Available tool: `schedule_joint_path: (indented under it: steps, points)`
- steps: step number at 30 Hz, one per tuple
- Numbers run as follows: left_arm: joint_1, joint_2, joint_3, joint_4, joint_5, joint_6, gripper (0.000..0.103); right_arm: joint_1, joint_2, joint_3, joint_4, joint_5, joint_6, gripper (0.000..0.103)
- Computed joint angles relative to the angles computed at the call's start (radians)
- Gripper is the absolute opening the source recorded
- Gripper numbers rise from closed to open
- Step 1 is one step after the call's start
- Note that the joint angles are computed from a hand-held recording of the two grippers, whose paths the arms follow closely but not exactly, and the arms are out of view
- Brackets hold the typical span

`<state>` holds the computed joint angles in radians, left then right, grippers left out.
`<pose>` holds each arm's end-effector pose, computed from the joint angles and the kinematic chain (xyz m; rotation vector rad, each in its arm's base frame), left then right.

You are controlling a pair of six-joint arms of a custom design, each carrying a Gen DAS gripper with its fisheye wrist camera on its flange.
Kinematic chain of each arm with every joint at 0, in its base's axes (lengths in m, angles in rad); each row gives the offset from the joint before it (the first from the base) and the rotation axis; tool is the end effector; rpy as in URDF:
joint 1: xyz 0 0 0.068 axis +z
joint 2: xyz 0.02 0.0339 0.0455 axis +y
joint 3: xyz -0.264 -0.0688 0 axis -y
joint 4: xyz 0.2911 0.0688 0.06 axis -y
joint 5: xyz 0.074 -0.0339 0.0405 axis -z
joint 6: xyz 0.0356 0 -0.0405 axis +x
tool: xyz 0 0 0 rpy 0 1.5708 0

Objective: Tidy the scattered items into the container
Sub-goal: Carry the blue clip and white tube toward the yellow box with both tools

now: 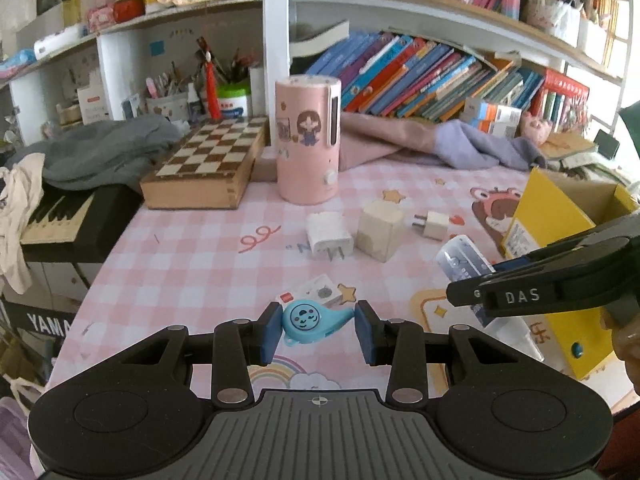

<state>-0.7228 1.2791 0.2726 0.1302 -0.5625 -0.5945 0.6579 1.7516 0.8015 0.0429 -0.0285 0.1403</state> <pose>0.1754 -0.1294 0.0725 -0.0912 2.2766 0.0158 0.2788 0.2167 0.0850 -0.6558 2.4289 0.3699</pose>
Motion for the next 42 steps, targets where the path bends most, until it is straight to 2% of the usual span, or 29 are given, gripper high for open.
schedule_joint_path:
  steps: [14,23,30,36,42]
  points:
    - [-0.139,-0.258,-0.064,-0.156,-0.117,-0.087,0.038,0.044,-0.263,-0.192,0.006,0.057,0.033,0.031]
    - [-0.336,-0.472,-0.093,-0.382,-0.236,-0.219,0.038,0.134,-0.486,-0.344,-0.026,0.148,0.102,0.031]
    - [-0.552,-0.481,-0.064,-0.591,-0.338,-0.458,0.038,0.246,-0.69,-0.455,-0.122,0.24,0.197,0.031]
    - [-0.742,-0.385,-0.001,-0.78,-0.408,-0.727,0.038,0.363,-0.857,-0.525,-0.24,0.326,0.303,0.031]
    - [-0.907,-0.253,0.067,-0.938,-0.433,-0.983,0.038,0.509,-1.008,-0.581,-0.372,0.421,0.435,0.031]
